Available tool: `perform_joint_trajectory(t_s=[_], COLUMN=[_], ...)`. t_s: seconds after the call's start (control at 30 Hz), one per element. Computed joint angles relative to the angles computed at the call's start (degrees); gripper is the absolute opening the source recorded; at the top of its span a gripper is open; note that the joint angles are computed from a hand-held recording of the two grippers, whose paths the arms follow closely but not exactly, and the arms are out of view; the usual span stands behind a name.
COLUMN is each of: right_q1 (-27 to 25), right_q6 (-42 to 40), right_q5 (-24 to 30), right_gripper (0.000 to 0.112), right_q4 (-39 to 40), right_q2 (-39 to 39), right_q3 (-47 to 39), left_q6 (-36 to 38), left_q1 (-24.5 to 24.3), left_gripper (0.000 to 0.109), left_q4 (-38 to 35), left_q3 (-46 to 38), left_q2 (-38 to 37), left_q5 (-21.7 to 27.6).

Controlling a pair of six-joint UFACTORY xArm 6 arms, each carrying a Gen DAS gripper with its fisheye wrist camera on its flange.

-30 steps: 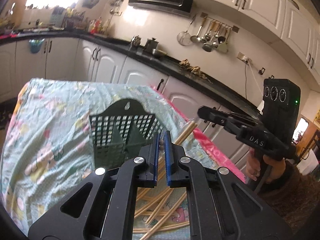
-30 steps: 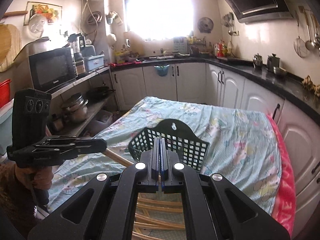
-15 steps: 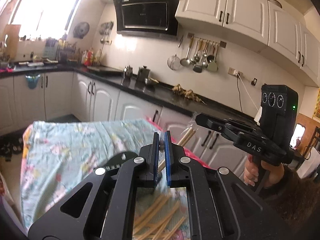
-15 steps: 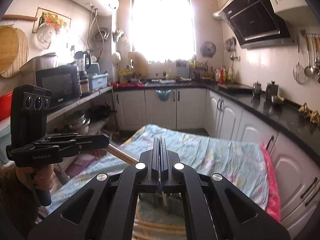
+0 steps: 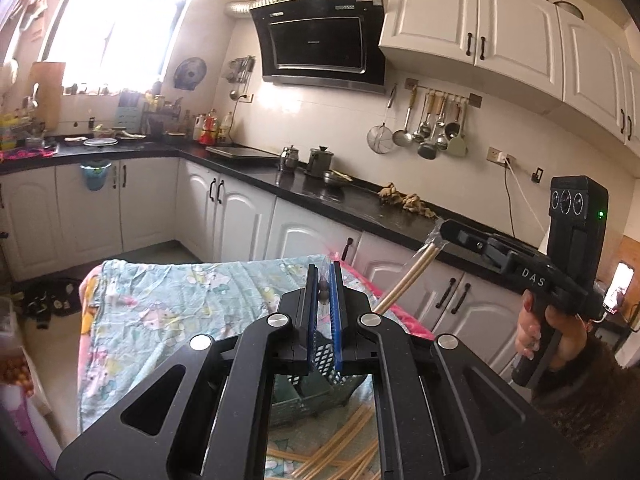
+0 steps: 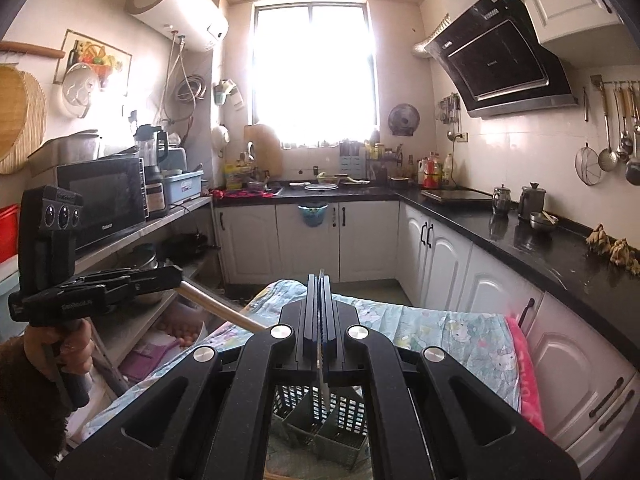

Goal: Organize utensils
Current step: 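Lift the held chopstick with the left tool while the right tool lifts its chopstick, then open the left tool over the green caddy while the right tool releases its chopstick there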

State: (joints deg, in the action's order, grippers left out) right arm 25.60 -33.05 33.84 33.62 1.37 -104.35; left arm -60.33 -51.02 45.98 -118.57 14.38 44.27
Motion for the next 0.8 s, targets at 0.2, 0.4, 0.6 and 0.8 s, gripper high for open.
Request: perform_joint_trajectory(t_s=[0.2,0.4,0.6,0.8], right_q1=[-0.42,-0.71,-0.82,-1.27], right_q6=[1.73,2.88,3.94,5.21], right_q5=[-0.55,-0.57,-0.82,-0.61], right_gripper=[0.001,0.001,0.001,0.001], right_q4=[-1.51,-2.50,-3.67,-4.43], right_q2=[0.70,1.02,1.19,1.97], right_q3=[0.36,1.29,2.70,3.43], left_q6=[-0.04,1.12,1.84,2.42], left_q1=[0.20,0.38,0.52,0.90], left_gripper=[0.003,0.003,0.003,0.003], left_q4=[-1.38,-3.68,-5.79,-7.59], left_q3=[2.32,4.01,5.28,6.34], left_q2=[-1.10,-1.47,-1.27,-0.91], left_q5=[0.28,1.25,1.99,2.28])
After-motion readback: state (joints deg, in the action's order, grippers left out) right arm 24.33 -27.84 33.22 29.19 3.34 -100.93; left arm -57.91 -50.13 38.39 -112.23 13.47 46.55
